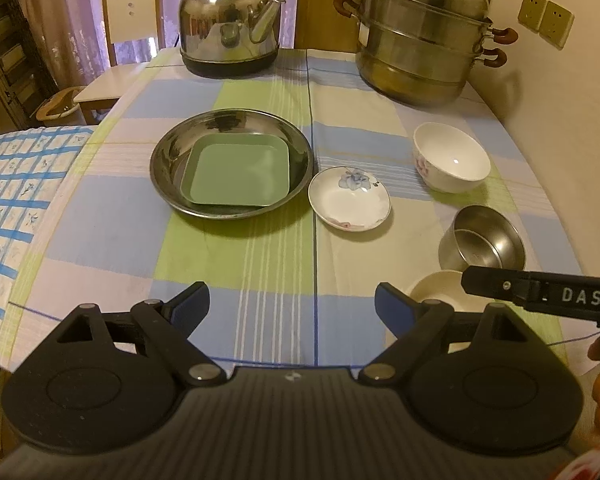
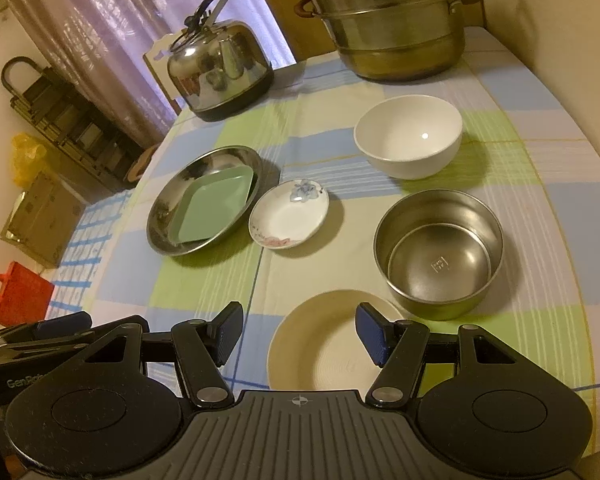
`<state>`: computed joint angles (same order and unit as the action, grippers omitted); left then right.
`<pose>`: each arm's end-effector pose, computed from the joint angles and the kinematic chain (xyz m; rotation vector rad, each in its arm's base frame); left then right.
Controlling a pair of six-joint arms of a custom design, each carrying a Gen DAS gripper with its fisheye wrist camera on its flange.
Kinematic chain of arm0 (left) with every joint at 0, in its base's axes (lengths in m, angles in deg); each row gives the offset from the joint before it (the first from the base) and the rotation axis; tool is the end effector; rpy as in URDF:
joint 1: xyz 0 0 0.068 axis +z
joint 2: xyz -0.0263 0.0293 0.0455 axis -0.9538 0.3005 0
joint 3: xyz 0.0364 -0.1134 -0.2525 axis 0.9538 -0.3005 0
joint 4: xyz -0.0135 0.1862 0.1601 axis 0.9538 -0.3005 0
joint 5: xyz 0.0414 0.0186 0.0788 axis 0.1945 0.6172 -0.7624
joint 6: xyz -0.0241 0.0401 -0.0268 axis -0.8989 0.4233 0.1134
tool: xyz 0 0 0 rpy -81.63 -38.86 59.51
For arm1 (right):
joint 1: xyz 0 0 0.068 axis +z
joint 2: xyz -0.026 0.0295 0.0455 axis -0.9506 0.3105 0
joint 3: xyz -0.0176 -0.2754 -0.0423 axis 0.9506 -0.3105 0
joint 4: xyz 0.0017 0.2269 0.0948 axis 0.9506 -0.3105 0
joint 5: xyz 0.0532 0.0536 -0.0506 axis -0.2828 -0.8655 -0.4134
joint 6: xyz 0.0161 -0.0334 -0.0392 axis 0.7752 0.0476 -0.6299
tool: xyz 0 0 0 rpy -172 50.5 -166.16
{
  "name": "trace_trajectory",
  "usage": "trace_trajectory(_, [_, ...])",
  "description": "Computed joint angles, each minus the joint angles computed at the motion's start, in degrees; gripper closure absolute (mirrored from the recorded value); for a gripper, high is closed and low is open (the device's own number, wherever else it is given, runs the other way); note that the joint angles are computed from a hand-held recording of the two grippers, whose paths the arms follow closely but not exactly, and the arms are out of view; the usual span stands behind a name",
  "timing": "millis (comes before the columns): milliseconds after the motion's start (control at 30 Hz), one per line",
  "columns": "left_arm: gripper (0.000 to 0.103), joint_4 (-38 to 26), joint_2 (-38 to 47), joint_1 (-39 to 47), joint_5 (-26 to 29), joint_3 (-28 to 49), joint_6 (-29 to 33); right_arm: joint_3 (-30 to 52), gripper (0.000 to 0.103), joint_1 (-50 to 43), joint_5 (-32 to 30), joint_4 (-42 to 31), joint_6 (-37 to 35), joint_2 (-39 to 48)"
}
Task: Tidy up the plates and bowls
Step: 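Move the left tool toward the white floral saucer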
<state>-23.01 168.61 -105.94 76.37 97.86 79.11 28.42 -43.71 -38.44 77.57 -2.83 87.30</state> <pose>0.2842 -0.1850 0.1812 0.4822 2.4702 -0.2366 0.2073 0.1057 0.1626 0.4920 2.3814 0.4658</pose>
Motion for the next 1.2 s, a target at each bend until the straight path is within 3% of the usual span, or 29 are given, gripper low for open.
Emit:
trace_trajectory(367, [0.02, 2.0, 11.6, 2.2, 4.3, 9.9, 3.5, 5.5, 0.041, -5.4, -1.8, 3.0, -3.0, 8.5])
trace_trajectory(767, [0.039, -2.6, 25.3, 3.7, 8.9, 25.2, 3.7, 13.6, 0.041, -10.4, -2.5, 3.8, -8.7, 20.8])
trace_trajectory(1200, [0.044, -7.6, 33.4, 4.0, 9.7, 36.4, 4.0, 20.7, 0.054, -13.1, -5.2, 3.4, -12.2, 29.0])
